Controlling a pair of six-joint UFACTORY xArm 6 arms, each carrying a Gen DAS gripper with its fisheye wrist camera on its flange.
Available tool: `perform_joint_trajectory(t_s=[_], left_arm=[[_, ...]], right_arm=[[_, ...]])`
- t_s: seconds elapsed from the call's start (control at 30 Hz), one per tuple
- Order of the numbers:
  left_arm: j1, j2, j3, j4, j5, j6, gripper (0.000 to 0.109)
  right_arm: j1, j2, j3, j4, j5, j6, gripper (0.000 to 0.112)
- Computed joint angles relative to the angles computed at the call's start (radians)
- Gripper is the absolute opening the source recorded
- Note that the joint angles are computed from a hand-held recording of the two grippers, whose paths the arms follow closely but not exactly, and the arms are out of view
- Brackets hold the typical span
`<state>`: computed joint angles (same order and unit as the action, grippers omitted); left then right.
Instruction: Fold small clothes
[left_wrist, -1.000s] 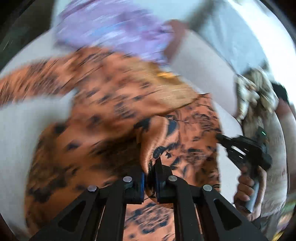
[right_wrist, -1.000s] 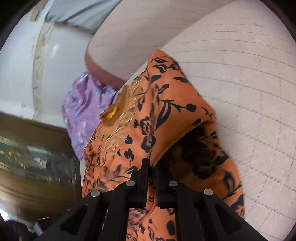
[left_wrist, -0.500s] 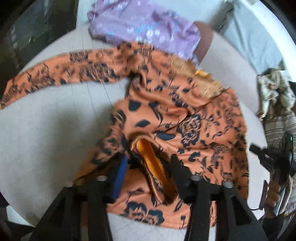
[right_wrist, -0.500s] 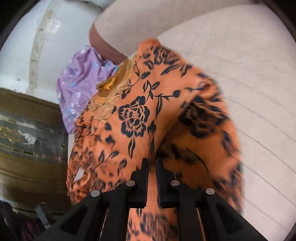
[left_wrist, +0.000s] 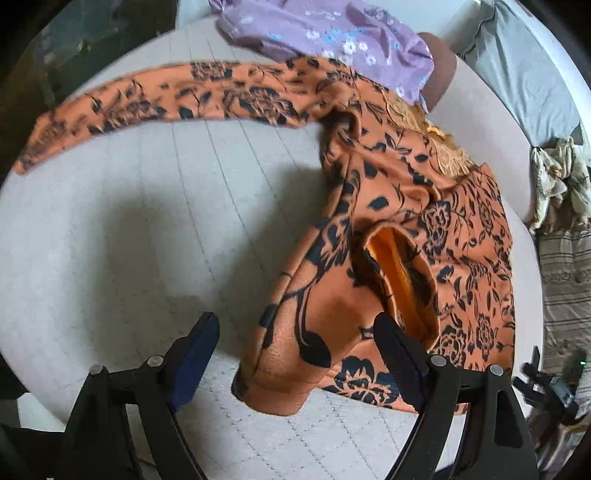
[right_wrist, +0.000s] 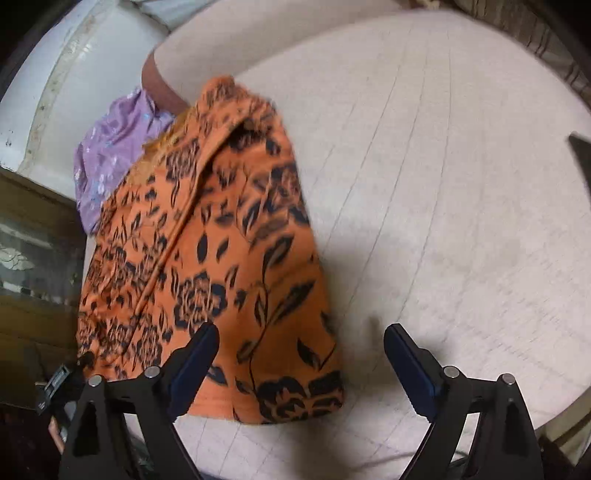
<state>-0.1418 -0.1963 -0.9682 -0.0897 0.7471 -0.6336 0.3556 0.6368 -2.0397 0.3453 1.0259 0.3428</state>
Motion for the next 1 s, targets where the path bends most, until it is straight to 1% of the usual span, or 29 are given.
perform_joint_trajectory(t_s=[0.03, 0.07, 0.1, 0.13, 0.17, 0.2, 0.23, 0.27, 0.33, 0.37, 0.4, 0.43, 0.47, 0.5, 0.53, 0.57, 0.6, 0.63, 0.67, 0.7, 0.73, 0.77, 0.8, 0.83, 0.87, 0.93, 0.97, 1.0], left_arm=[[0.007, 0.017, -0.005, -0.005, 0.017, -0.010, 0.069], [0.005, 0.022, -0.001, -0.011, 0.021, -0.020, 0.054], [0.004, 0.026, -0.004, 0.004, 0.020, -0.037, 0.042], [0.000, 0.026, -0.004, 0.005, 0.006, -0.031, 0.031], [-0.001, 0.021, 0.005, -0.036, -0.011, 0.006, 0.010], [-0.005, 0.014, 0.008, -0.072, -0.017, 0.030, 0.010], [-0.005, -0.002, 0.015, -0.066, -0.011, 0.018, 0.010], [-0.004, -0.020, 0.025, -0.073, -0.010, 0.018, 0.009], [0.004, -0.102, 0.080, -0.166, -0.029, 0.059, 0.009], [0.010, -0.142, 0.102, -0.185, -0.026, 0.064, 0.009], [0.017, -0.161, 0.106, -0.169, -0.002, 0.051, 0.009], [0.020, -0.165, 0.098, -0.134, 0.047, 0.022, 0.009], [0.018, -0.155, 0.088, -0.114, 0.074, 0.014, 0.009], [0.011, -0.134, 0.071, -0.092, 0.095, 0.015, 0.010], [0.001, -0.107, 0.051, -0.076, 0.109, 0.012, 0.010], [-0.003, -0.091, 0.033, -0.063, 0.129, 0.011, 0.011], [-0.018, -0.069, 0.005, -0.021, 0.149, -0.008, 0.019], [-0.041, -0.051, -0.028, 0.062, 0.173, -0.049, 0.025], [-0.048, -0.042, -0.045, 0.120, 0.184, -0.076, 0.042], [-0.071, -0.041, -0.062, 0.204, 0.193, -0.125, 0.056], [-0.096, -0.052, -0.059, 0.278, 0.187, -0.166, 0.059], [-0.132, -0.064, -0.063, 0.364, 0.182, -0.214, 0.066], [-0.166, -0.069, -0.072, 0.418, 0.191, -0.250, 0.072], [-0.194, -0.074, -0.080, 0.455, 0.203, -0.271, 0.075], [-0.221, -0.069, -0.092, 0.476, 0.204, -0.283, 0.077], [-0.267, -0.004, -0.154, 0.470, 0.165, -0.262, 0.077], [-0.275, -0.010, -0.149, 0.459, 0.157, -0.247, 0.078], [-0.291, 0.023, -0.177, 0.444, 0.130, -0.227, 0.078]], right_arm=[[0.002, 0.012, -0.017, -0.016, 0.026, 0.009, 0.078], [0.005, 0.032, -0.048, -0.039, 0.057, 0.030, 0.070], [0.002, 0.049, -0.072, -0.030, 0.086, 0.037, 0.048], [-0.001, 0.067, -0.094, -0.017, 0.106, 0.046, 0.038], [0.001, 0.083, -0.122, -0.030, 0.124, 0.057, 0.036], [0.002, 0.071, -0.108, -0.034, 0.113, 0.050, 0.021], [0.002, 0.047, -0.075, -0.016, 0.085, 0.031, 0.004], [0.004, 0.026, -0.045, -0.019, 0.067, 0.028, 0.004], [0.003, -0.059, 0.070, -0.013, 0.025, 0.019, 0.003], [0.001, -0.089, 0.112, -0.004, 0.007, 0.014, 0.003], [0.000, -0.149, 0.189, -0.004, -0.029, 0.012, 0.003], [0.004, -0.193, 0.234, -0.038, -0.043, 0.027, 0.003], [0.009, -0.202, 0.238, -0.082, -0.036, 0.054, 0.003], [0.022, -0.211, 0.238, -0.159, -0.021, 0.094, 0.003], [0.033, -0.197, 0.216, -0.199, 0.000, 0.103, 0.004], [0.042, -0.162, 0.166, -0.225, 0.042, 0.102, 0.004], [0.052, -0.133, 0.128, -0.250, 0.068, 0.109, 0.006], [0.062, -0.100, 0.074, -0.297, 0.119, 0.129, 0.007], [0.070, -0.067, 0.019, -0.325, 0.151, 0.144, 0.007], [0.077, -0.063, 0.007, -0.361, 0.161, 0.161, 0.007], [0.082, -0.078, 0.021, -0.394, 0.146, 0.176, 0.007], [0.087, -0.081, 0.021, -0.415, 0.134, 0.190, 0.007], [0.091, -0.110, 0.053, -0.457, 0.096, 0.215, 0.007], [0.088, -0.132, 0.077, -0.472, 0.067, 0.227, 0.007], [0.082, -0.150, 0.101, -0.467, 0.038, 0.231, 0.007], [0.076, -0.157, 0.103, -0.451, 0.013, 0.230, 0.007], [0.073, -0.149, 0.085, -0.441, 0.017, 0.219, 0.007], [0.075, -0.137, 0.061, -0.431, 0.025, 0.211, 0.007]])
